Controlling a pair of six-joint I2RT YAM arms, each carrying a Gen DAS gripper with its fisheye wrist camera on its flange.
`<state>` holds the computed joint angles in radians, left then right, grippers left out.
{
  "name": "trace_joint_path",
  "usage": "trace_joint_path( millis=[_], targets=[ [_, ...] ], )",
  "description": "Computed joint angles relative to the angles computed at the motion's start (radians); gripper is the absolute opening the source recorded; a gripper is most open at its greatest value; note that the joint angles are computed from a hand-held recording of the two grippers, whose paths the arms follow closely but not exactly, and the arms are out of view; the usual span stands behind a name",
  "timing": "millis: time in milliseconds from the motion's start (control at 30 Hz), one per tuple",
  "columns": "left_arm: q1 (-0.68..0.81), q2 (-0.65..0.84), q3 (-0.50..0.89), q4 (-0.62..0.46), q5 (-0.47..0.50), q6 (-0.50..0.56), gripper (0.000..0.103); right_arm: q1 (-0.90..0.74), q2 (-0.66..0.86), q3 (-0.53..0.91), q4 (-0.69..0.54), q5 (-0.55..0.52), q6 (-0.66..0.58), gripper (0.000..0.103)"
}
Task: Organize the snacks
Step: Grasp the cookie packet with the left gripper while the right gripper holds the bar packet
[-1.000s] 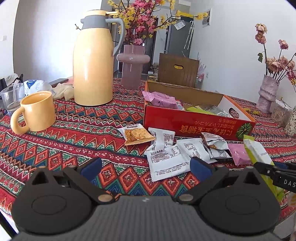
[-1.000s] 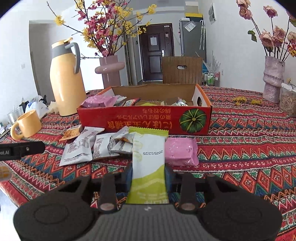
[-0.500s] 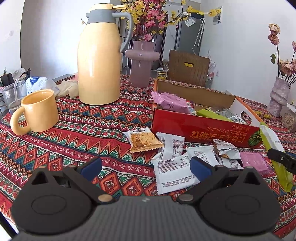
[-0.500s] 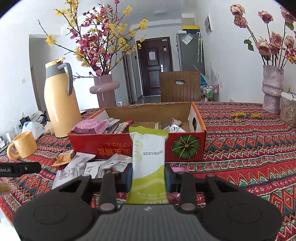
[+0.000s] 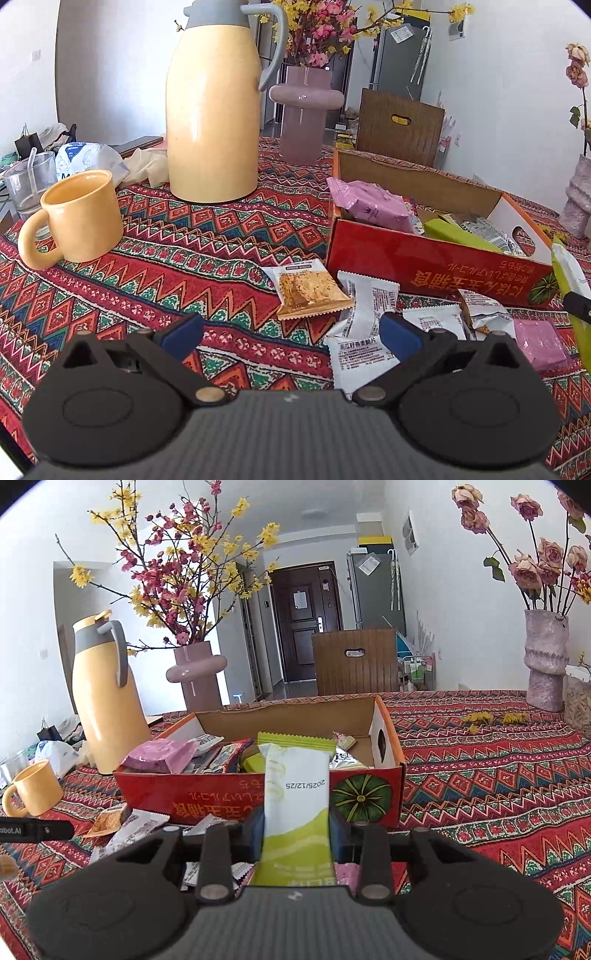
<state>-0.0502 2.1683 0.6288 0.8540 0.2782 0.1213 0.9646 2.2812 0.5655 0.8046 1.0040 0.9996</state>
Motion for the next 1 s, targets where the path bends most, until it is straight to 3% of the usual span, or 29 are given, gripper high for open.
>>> trace_joint_path(
  millis=[367,567,733,867,1000],
  targets=[
    [-0.097,0.075,0.229,-0.182,-0.154,-0.066,0.103,-0.045,0.059,-0.025,0.15,-0.032,-0.037,0.033],
    [-0.137,0.154,0.374,-0.297,-0.238,-0.07,0.097,-0.057,0.078,-0.04,0.203,-0.039,-0.036,0.033],
    [-0.145,0.208,0.47,-0.392,-0.258,-0.079,0.081,-0.07,0.094,-0.045,0.239,-0.056,-0.043,0.033],
    [-0.147,0.226,0.489,-0.399,-0.267,-0.075,0.074,-0.078,0.1,-0.041,0.242,-0.067,-0.044,0.033],
    [-0.145,0.218,0.475,-0.38,-0.248,-0.056,0.047,-0.083,0.101,-0.037,0.239,-0.071,-0.045,0.033]
  ],
)
